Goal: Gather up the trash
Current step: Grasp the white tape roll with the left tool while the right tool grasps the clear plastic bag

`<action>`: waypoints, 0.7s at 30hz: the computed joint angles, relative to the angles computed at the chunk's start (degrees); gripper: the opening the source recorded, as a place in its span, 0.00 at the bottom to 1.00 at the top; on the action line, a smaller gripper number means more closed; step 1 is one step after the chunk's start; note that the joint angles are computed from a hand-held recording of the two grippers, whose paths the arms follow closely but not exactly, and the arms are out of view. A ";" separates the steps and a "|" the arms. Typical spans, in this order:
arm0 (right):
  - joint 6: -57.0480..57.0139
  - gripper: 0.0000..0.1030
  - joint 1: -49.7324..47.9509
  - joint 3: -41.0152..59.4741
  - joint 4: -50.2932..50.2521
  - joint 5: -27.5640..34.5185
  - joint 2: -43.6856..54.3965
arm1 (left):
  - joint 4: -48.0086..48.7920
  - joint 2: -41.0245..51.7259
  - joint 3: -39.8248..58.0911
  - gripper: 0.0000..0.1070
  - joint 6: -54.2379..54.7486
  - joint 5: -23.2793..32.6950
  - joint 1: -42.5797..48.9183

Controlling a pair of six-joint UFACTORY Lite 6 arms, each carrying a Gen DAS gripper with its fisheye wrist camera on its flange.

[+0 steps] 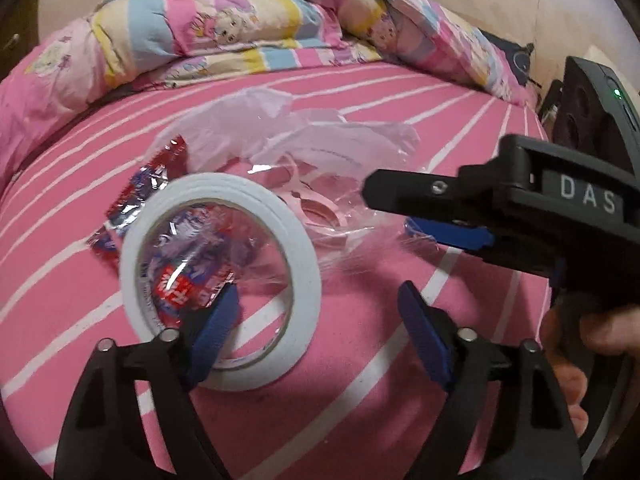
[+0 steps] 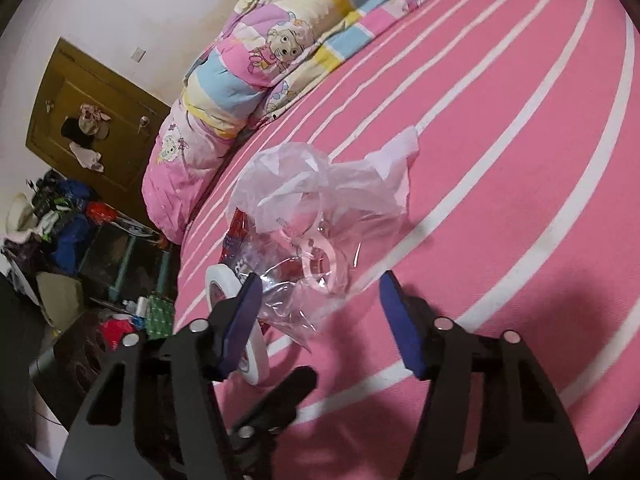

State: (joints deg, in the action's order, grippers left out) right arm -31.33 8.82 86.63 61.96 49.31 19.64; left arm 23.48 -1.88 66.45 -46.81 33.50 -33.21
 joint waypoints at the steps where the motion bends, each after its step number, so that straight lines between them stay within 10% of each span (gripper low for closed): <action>1: 0.38 0.57 0.09 0.31 0.10 0.33 0.59 | -2.13 0.36 -0.11 0.55 1.72 -0.57 0.80; 7: 2.42 0.46 0.97 2.20 -1.71 0.96 2.87 | -12.44 -1.37 -3.05 0.24 9.21 -3.78 5.23; 11: 2.36 0.28 0.95 1.83 -1.80 0.95 2.69 | -14.89 -2.73 -4.16 0.20 10.74 -5.27 5.92; 21: 0.61 0.26 -0.02 -5.50 -0.83 -0.26 -6.10 | -15.83 -13.89 -9.67 0.13 7.93 -5.82 4.17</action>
State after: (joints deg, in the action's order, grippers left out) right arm -30.72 8.80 81.13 61.13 49.05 13.54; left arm 7.65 -15.77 56.78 -38.88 27.67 -29.05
